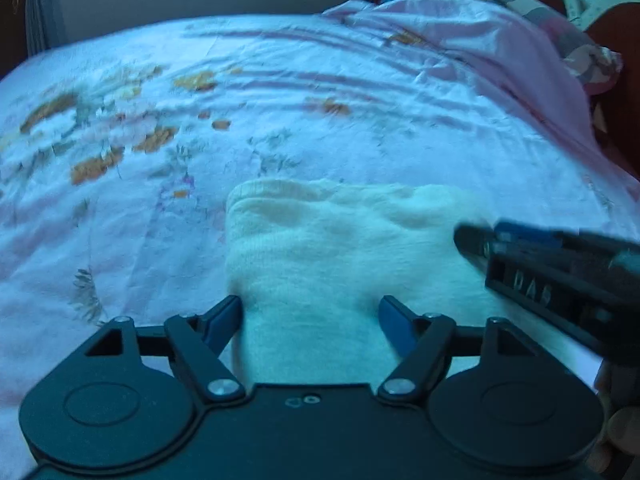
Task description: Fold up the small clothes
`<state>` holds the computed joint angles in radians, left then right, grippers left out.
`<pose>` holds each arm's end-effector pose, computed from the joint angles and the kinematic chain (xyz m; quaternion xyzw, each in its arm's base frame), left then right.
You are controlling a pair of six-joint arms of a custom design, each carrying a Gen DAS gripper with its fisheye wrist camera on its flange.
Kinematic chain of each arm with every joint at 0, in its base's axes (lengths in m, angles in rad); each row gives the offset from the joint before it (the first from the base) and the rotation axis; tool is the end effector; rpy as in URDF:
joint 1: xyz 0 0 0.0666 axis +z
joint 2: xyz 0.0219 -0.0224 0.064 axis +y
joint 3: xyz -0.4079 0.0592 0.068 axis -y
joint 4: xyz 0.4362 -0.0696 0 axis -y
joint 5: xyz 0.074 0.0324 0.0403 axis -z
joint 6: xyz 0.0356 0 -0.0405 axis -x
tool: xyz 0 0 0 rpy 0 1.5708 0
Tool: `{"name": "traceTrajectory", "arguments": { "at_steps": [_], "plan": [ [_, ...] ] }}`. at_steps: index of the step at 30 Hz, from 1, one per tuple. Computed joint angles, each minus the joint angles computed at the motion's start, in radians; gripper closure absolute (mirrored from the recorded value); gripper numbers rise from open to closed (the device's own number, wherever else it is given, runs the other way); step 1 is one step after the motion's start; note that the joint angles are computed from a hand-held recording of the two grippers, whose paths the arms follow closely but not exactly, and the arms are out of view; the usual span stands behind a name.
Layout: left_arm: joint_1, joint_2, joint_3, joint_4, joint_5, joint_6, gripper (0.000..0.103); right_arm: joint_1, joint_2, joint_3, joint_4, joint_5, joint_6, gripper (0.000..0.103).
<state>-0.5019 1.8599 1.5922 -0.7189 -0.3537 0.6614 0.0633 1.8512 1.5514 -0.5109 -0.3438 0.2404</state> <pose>0.6046 -0.3182 0.2971 -0.1256 0.9357 -0.0150 0.3294 0.6887 0.0553 0.2969 -0.2011 0.8948 0.1259 0.3781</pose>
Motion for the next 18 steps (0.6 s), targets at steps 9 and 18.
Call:
{"name": "traceTrajectory", "arguments": {
  "at_steps": [9,18],
  "plan": [
    [0.01,0.006,-0.033,0.041,0.01,0.026,0.01,-0.006,0.042,-0.003,0.004,0.02,0.006,0.066],
    [-0.061,-0.14,-0.193,0.065,-0.025,0.111,0.01,-0.05,-0.17,-0.205,0.081,-0.068,0.019,0.066]
  ]
}}
